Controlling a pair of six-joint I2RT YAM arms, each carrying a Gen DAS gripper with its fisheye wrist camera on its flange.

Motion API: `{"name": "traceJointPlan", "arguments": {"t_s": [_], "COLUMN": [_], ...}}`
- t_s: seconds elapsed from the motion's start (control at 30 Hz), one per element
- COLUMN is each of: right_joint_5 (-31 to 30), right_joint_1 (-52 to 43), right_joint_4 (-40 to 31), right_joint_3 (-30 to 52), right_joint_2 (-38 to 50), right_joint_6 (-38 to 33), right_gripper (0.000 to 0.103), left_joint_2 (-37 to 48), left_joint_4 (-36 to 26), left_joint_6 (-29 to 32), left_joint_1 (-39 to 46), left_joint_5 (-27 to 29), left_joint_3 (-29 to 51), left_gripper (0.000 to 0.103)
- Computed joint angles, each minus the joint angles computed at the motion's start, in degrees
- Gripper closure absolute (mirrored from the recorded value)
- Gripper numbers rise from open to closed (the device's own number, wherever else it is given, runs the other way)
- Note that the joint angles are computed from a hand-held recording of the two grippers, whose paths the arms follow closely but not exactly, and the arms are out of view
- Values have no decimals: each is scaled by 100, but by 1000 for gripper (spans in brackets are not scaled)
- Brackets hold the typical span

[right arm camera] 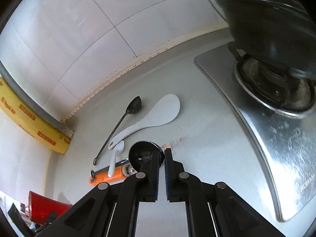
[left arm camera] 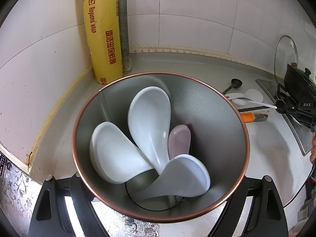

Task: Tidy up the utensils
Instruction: 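Lift the black ladle and carry it over the red holder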

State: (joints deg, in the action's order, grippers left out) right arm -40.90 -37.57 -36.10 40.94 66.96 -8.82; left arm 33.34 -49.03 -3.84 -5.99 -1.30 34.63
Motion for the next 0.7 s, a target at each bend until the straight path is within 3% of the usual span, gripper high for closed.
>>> {"name": "traceJointPlan", "arguments": {"t_s": [0.37,0.7], "right_joint_5": [-817,-1375], "right_joint_1": [-1074,-1050], "right_joint_4": [-1355,-2373], "right_joint_3": [394,990], "right_joint_2": [-530,-1540], "right_joint_6": [-1120,-1535], "right_gripper": [98,98], "left_joint_2": [-28,-85], "left_joint_4": [35,28], "left_joint_6": [-21,-2], "left_joint_1": [-123,-378], "left_joint_5": [-62,-93], "left_joint_3": [-39,-62], "left_gripper": [13,13]}}
